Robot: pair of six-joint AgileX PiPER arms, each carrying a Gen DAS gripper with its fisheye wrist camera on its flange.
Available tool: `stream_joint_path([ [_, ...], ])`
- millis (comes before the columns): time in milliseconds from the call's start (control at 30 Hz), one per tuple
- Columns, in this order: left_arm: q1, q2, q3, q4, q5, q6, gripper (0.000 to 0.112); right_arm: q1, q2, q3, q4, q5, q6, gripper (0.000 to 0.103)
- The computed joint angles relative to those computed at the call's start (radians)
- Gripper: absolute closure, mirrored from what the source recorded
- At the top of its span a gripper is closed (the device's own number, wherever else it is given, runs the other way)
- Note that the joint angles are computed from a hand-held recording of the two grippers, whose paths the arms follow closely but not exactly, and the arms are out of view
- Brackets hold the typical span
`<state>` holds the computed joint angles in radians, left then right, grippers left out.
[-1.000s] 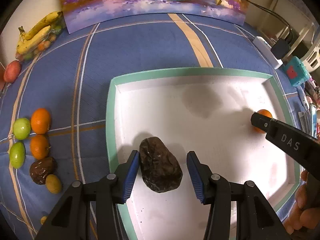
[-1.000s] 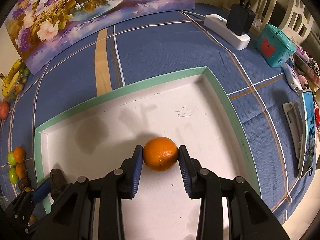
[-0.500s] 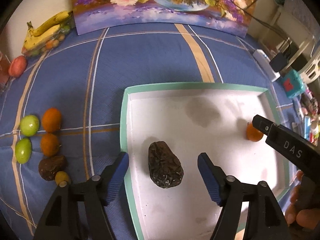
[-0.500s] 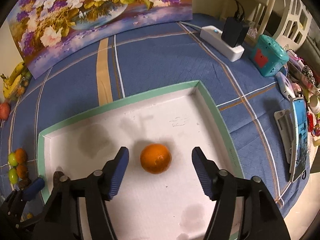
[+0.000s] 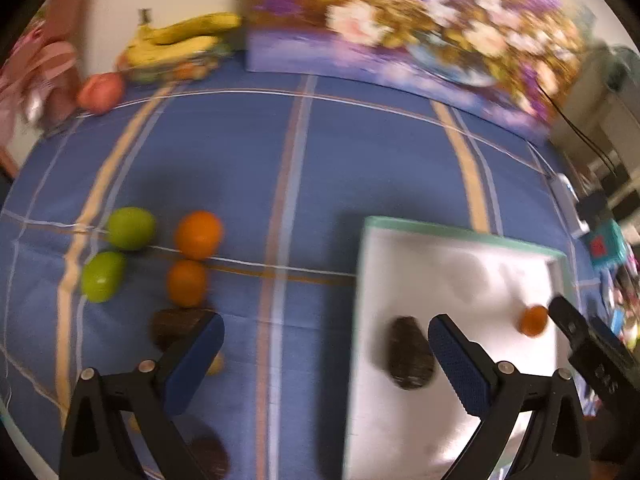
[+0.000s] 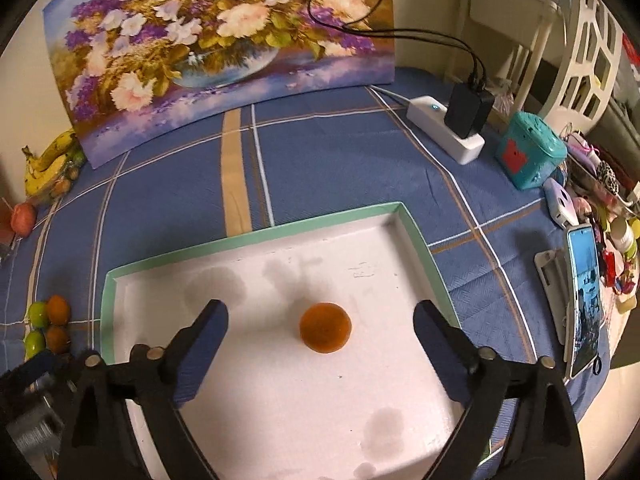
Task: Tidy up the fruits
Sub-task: 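Grasp a green pear with the left tool while the right tool grasps another dried date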
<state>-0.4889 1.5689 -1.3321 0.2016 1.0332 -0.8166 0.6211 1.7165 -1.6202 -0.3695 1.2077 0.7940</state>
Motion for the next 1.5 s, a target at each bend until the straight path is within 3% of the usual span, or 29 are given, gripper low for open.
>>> stream_joint_path([
  [267,0.073,-0.085,0.082,0.081,0.019,-0.029,0.009,0.052,-0.010,0.029,-0.028,-0.066,-0.016,0.007],
  [467,0.145,-0.130,0.119,0.080,0.021,0.050,0.009,0.101,-0.005,0.037,-0.051,-0.118,-0.003,0.007],
  [567,0.202,-0.138,0.134,0.064,0.031,0.097,0.009,0.121,-0.001,0.044,-0.050,-0.171,0.007,0.007],
  [800,0.350,-0.177,0.170,0.071,0.034,0.157,0.009,0.166,0.087,-0.062,-0.010,-0.123,-0.026,0.006],
  [933,0.466,-0.207,0.190,0.024,0.013,0.216,0.009,0.169,0.100,-0.071,0.075,-0.205,-0.042,0.006],
  [1133,0.616,-0.238,0.212,-0.021,-0.010,0.278,0.009,0.226,0.161,-0.154,0.088,-0.239,-0.059,0.006],
  [1500,0.770,-0.273,0.207,-0.114,-0.024,0.417,0.009,0.308,0.312,-0.411,0.124,-0.159,-0.128,0.006],
])
